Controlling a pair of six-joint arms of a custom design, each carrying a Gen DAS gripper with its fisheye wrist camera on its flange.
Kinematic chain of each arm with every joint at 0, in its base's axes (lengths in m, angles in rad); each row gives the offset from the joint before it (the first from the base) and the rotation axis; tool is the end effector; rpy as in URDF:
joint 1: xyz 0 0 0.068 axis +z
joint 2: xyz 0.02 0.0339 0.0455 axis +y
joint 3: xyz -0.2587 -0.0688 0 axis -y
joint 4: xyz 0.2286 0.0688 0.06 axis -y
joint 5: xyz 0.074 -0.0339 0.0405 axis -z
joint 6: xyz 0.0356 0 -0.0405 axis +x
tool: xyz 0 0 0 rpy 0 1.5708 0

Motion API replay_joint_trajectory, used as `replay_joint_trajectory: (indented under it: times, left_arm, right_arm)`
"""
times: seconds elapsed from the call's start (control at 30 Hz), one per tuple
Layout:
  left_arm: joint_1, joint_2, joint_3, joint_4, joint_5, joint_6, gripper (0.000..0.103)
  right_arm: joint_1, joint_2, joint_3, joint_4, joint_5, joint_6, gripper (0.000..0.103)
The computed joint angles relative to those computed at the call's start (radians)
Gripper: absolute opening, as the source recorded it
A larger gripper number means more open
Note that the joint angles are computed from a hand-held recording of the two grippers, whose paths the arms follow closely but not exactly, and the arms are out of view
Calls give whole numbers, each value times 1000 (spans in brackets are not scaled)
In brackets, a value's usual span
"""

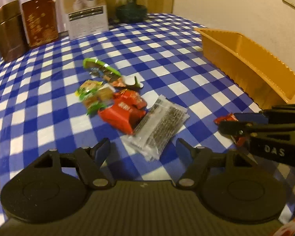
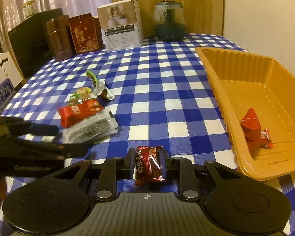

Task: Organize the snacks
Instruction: 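Grasp the brown candy packet with the right gripper while the left grasps the clear seaweed packet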

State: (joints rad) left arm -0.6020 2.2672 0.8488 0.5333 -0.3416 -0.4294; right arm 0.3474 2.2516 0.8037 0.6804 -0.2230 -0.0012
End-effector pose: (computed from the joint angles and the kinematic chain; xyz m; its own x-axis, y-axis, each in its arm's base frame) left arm 0.2936 -0.1873 0.0119 -0.7294 0.0252 -0.6837 0.0606 0.9978 -0.0279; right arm 0.3251 0.1261 0.0195 -0.6523 -0.2374 -0.7198 -0.4825 0.8625 0.1527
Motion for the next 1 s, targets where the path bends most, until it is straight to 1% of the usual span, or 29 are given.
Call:
replay_joint_trajectory:
  times: [0.1,0.13,0.17,0.23,0.27,0.33,0.53,0.6,0.67,0.7,0.73,0.83,0.93,1.0]
  left_arm:
    - [16,24,8,47,39,38,68]
    - [15,27,14,46,39,42,64]
    - [10,29,19,39,31,41,62]
    - [-9,21,25,5,2,20,51]
    - [-20,14,26,-15,-10,12,48]
    - [-43,-8,14,-49,-19,-14,45]
    - [-175,-45,-6,-140,-100,-178,44]
    - [-215,-52,-10,-160,-121,-219,46]
    - [-235,-56,-21,-154,-132,-241,49]
    - [-238,-56,-21,-152,-135,-235,53]
    - [-240,-54,-19,-149,-147,-219,55]
    - [-228,-44,-3,-134,-164,-161,55]
    - [-200,-31,7,-93,-131,-135,55]
    - [-183,-17,25,-85,-98,-121,54]
  right_arm:
    - [-1,4,-3,9,-7,-4,26]
    - [-3,5,-3,9,-11,-3,26]
    - [-5,5,-2,6,-15,0,26]
    - [-9,3,-2,3,-22,5,26]
    - [-12,2,-4,2,-26,7,26]
    - [-16,-3,-7,-3,-32,6,26]
    - [-33,-38,-50,-1,-50,-7,26]
    - [-46,-50,-66,-4,-62,-18,26]
    - [-52,-64,-86,-5,-66,-31,26]
    - [-56,-70,-97,-2,-67,-36,26]
    - [-63,-76,-108,1,-70,-41,26]
    - [-76,-90,-139,22,-66,-52,26]
    - [-91,-87,-144,23,-67,-55,26]
    - [-95,-81,-139,16,-66,-54,26]
